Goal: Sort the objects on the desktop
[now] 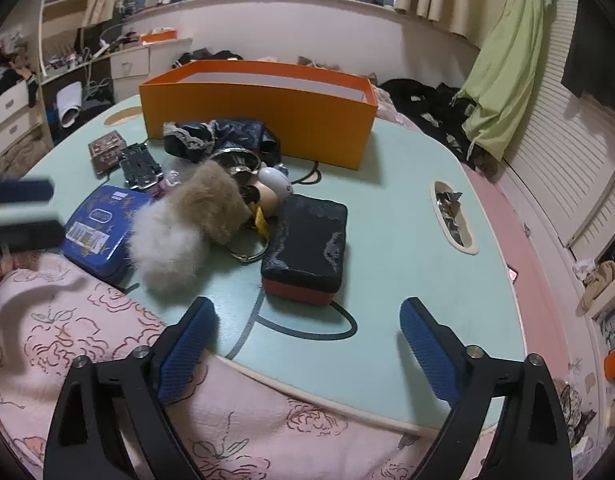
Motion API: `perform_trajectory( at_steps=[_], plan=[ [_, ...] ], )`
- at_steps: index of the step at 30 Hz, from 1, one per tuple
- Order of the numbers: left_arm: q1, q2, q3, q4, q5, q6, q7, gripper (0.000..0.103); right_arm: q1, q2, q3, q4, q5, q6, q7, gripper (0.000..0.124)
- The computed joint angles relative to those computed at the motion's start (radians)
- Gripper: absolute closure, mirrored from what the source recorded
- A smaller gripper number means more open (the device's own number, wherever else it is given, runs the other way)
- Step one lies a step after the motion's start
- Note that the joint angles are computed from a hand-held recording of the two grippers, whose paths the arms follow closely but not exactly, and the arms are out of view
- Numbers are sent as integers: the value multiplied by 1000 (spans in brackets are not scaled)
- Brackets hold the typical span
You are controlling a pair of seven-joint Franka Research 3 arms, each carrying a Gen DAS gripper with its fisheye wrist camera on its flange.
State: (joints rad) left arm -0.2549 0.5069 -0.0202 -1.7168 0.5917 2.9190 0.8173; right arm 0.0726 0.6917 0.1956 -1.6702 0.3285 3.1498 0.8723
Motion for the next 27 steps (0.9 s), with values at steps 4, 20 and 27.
perform_trajectory(
  at_steps=[4, 20, 27],
  plan=[
    [27, 50, -36, 38, -47, -59, 46, 25, -95, 43, 92, 80, 44, -135, -13, 21],
    [14, 59, -11, 53, -39, -102, 9, 6, -74, 44, 81, 89, 159, -123, -121, 21],
    [21, 63, -19, 61, -50, -110, 20, 6, -56, 60, 65, 110, 162, -127, -121, 21]
  ],
)
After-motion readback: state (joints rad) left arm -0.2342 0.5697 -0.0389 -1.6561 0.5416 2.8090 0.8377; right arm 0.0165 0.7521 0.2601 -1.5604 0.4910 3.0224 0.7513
